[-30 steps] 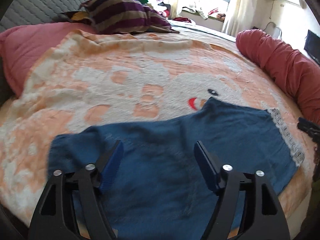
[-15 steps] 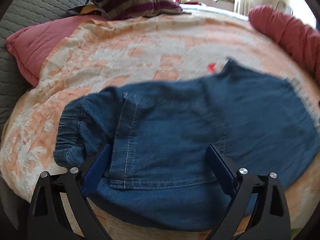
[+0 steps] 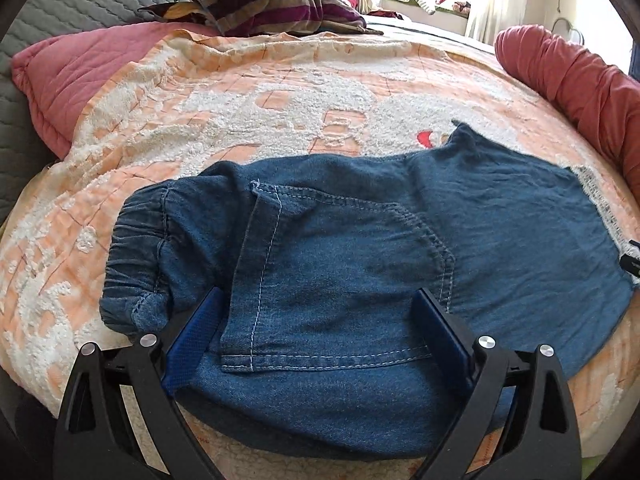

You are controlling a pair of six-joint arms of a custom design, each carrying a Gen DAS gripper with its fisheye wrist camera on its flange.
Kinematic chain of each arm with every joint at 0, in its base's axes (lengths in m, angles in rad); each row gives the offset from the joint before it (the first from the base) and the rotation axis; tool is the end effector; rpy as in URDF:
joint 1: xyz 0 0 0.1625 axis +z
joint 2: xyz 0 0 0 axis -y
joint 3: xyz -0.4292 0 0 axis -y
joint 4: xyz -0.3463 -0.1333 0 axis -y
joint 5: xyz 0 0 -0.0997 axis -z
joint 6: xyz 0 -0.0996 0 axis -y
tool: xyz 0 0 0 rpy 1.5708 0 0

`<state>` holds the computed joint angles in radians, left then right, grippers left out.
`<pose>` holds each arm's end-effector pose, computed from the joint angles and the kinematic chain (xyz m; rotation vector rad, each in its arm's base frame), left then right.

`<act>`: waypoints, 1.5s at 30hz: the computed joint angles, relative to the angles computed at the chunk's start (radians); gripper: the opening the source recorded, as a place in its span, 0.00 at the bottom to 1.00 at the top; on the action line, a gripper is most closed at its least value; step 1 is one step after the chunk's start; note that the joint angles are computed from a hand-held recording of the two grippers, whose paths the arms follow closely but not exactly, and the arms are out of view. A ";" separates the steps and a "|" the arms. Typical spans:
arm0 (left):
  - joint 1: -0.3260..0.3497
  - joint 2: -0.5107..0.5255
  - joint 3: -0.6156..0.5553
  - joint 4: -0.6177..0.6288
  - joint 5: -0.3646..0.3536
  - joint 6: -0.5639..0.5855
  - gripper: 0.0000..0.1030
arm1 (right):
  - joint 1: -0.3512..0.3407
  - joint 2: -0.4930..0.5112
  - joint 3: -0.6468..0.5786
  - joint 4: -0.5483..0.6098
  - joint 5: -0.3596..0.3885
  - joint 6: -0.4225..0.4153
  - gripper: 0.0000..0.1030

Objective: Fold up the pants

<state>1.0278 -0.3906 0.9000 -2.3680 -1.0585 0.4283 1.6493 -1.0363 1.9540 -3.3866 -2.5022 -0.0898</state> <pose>-0.2675 -0.7957 0.1021 1.1337 2.3607 -0.4179 0.0954 -0.5318 0.2978 -0.3192 -2.0641 0.9724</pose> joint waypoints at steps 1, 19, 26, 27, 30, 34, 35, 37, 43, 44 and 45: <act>-0.002 -0.004 0.003 0.000 -0.002 -0.006 0.91 | 0.011 0.001 0.000 -0.035 0.001 -0.026 0.79; -0.060 -0.090 0.150 -0.079 -0.067 0.018 0.95 | 0.085 0.110 -0.098 -0.018 0.150 -0.155 0.87; -0.042 -0.029 0.084 0.062 0.034 -0.001 0.95 | 0.035 0.110 -0.096 0.169 0.111 0.030 0.87; -0.038 -0.024 0.081 0.072 0.033 0.003 0.95 | 0.032 0.111 -0.089 0.143 0.122 0.020 0.87; -0.034 -0.026 0.082 0.063 0.026 0.010 0.96 | 0.040 0.121 -0.098 0.136 0.107 0.016 0.87; -0.033 -0.039 0.097 0.046 0.004 0.013 0.95 | 0.047 0.097 -0.073 0.052 0.146 0.000 0.87; -0.033 -0.042 0.099 0.046 -0.001 0.008 0.95 | 0.052 0.094 -0.069 0.032 0.139 -0.006 0.87; -0.036 -0.050 0.101 0.046 -0.017 0.005 0.95 | 0.057 0.087 -0.065 0.016 0.123 -0.012 0.87; -0.055 -0.077 0.139 -0.013 -0.046 0.017 0.96 | 0.068 0.066 -0.042 -0.082 0.094 -0.050 0.88; -0.058 -0.083 0.148 -0.026 -0.053 0.018 0.96 | 0.068 0.063 -0.040 -0.092 0.087 -0.053 0.88; -0.059 -0.087 0.152 -0.037 -0.063 0.018 0.96 | 0.070 0.058 -0.035 -0.108 0.077 -0.054 0.89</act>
